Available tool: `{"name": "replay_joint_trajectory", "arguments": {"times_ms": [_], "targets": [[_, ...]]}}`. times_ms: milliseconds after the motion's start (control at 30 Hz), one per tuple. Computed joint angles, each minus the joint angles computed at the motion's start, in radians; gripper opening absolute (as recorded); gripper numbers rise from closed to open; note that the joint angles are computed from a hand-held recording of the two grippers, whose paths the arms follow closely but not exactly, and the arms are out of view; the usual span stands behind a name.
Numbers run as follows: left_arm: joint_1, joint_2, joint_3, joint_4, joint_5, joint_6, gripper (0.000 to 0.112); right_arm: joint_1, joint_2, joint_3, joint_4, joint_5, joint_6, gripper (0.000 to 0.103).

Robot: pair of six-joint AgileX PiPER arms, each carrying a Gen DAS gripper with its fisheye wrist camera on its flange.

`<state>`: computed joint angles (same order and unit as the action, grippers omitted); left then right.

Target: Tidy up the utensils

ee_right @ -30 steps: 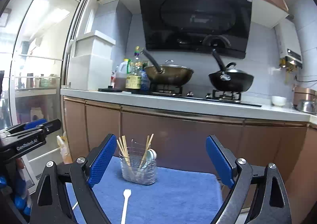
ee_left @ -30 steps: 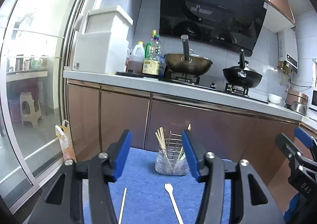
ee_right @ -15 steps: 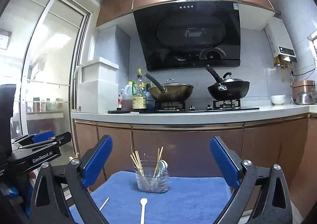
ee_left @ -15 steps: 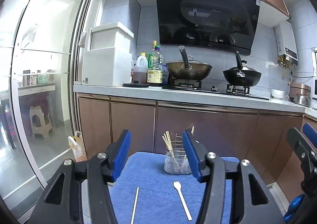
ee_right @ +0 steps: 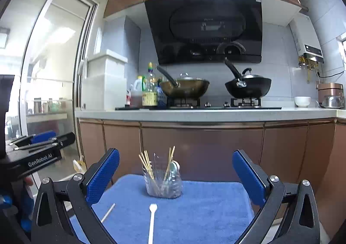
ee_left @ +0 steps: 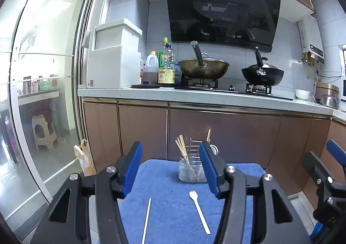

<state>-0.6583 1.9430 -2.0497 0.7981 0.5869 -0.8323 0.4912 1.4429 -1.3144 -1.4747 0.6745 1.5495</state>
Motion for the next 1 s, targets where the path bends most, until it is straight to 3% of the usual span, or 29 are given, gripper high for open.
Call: {"name": "replay_joint_trajectory", "arguments": {"times_ms": [200, 1000], "targets": [[0.01, 0.021, -0.018, -0.025, 0.011, 0.026, 0.052, -0.018, 0.029, -0.017, 0.078, -0.016, -0.058, 0.101], [0.037, 0.15, -0.17, -0.15, 0.077, 0.173, 0.052, -0.074, 0.094, -0.016, 0.13, -0.08, -0.062, 0.099]]}}
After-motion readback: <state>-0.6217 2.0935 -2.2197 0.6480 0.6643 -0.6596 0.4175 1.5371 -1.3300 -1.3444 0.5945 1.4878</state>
